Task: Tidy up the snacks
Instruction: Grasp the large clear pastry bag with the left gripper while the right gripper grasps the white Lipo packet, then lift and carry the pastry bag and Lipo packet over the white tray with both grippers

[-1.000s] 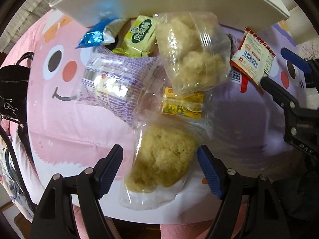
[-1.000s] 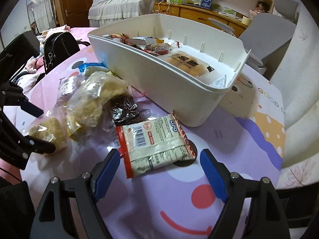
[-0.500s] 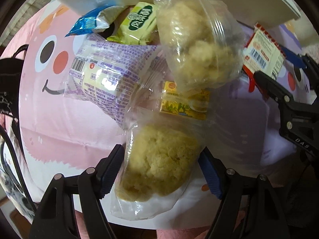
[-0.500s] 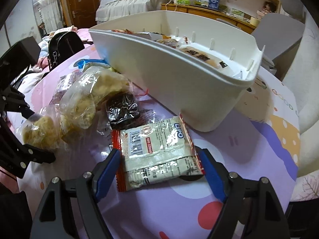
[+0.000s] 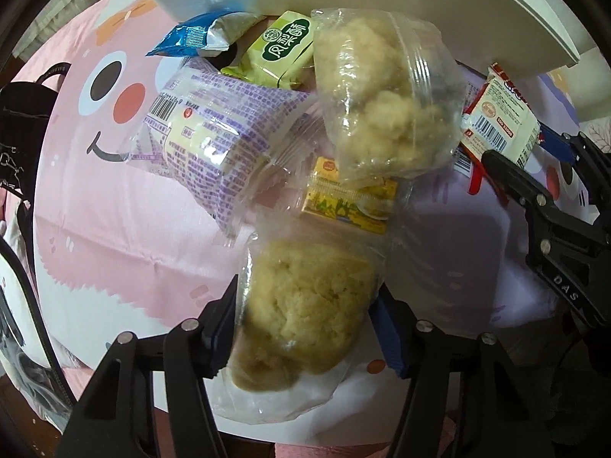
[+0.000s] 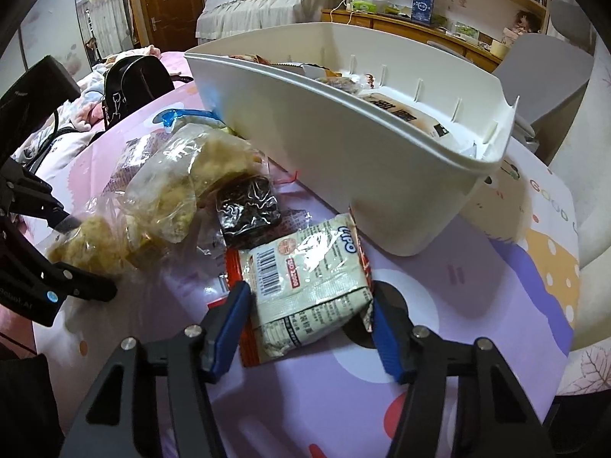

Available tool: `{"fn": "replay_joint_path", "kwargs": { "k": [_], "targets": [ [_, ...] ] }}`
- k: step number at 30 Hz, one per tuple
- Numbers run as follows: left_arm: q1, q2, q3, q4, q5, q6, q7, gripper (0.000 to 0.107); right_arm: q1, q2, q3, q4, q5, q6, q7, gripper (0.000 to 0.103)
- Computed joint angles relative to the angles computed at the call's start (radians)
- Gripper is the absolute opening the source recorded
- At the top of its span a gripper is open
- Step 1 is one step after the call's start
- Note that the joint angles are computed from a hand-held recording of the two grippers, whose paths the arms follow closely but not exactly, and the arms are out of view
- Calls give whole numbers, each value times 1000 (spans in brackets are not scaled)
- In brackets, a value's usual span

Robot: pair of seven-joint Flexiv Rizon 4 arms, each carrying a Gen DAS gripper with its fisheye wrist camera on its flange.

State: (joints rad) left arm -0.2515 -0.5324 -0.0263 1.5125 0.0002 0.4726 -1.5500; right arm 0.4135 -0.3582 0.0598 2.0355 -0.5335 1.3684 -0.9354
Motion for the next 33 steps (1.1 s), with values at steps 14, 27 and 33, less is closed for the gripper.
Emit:
{"fn": "replay_joint_path", "kwargs": {
  "k": [14, 27, 33],
  "targets": [
    [-6, 131, 7, 159, 19, 88, -83, 56, -3, 32, 44, -12, 45, -109, 7, 52],
    [35, 266, 13, 267, 25, 168, -151, 56, -11, 77, 105, -31, 162, -185, 7, 24],
    [70, 258, 2, 244, -27, 203, -111, 56, 0, 92, 118, -40, 167, -196, -17, 17]
  ]
}}
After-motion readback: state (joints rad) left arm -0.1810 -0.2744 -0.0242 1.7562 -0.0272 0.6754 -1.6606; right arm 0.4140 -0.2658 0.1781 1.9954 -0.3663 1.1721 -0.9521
